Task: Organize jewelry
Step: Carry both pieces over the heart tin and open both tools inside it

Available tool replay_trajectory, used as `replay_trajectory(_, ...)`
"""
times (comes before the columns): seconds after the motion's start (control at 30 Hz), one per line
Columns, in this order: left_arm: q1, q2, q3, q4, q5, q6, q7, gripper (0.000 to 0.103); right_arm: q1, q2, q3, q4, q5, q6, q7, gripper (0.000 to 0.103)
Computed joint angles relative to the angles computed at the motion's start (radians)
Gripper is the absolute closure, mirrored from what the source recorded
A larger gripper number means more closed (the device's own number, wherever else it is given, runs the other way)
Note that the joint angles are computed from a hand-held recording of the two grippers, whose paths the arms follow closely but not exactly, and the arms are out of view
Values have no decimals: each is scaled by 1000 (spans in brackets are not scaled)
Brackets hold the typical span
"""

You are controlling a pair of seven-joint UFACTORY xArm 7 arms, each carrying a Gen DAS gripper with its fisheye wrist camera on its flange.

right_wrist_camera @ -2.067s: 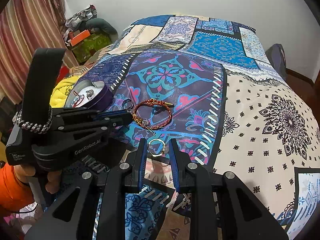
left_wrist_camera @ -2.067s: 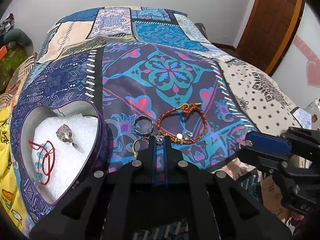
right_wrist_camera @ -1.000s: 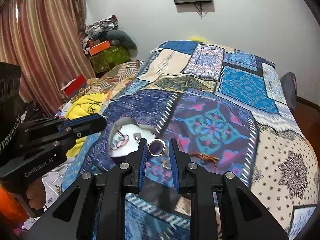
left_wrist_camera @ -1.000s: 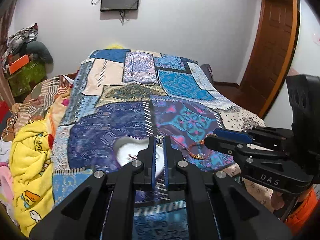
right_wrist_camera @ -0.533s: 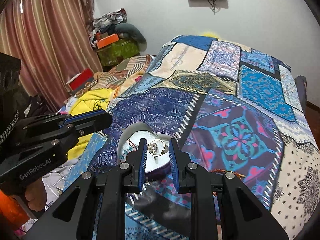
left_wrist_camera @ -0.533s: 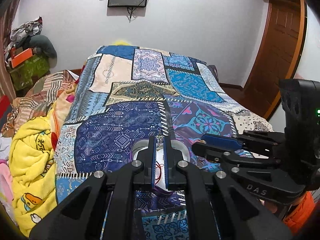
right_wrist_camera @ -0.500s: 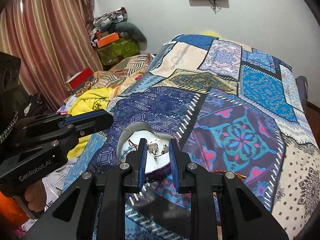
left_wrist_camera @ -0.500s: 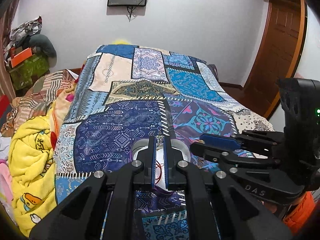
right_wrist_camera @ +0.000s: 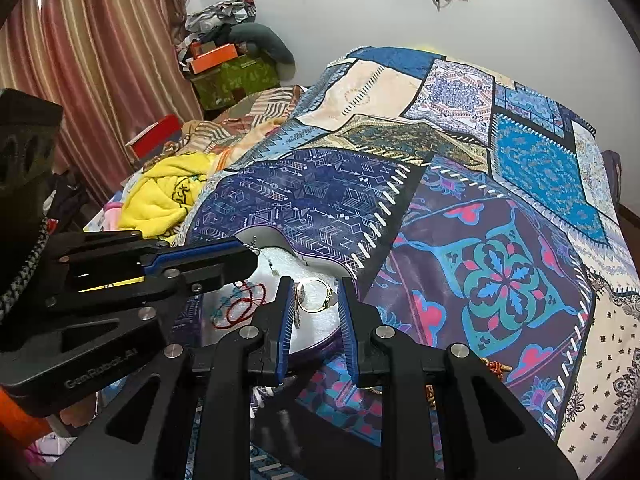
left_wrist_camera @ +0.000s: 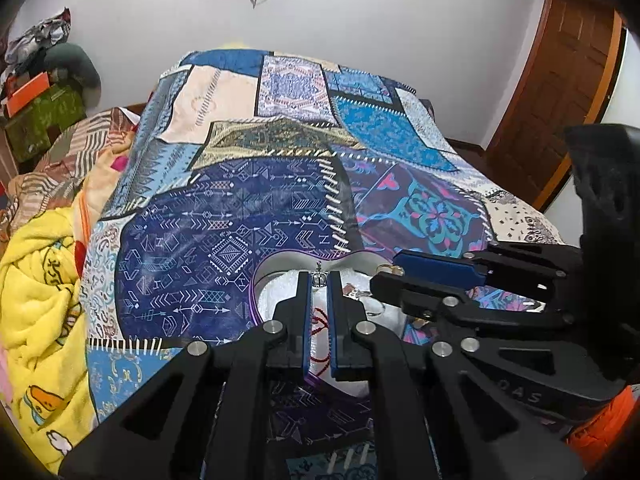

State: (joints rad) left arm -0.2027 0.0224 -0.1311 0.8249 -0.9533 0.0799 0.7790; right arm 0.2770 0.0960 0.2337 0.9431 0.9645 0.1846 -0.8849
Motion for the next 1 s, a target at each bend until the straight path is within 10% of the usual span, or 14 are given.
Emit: replay_trajectory(1.0, -81, -96, 128, -123, 165, -75, -140, 76, 24, 19, 20, 0, -47, -5, 27, 83)
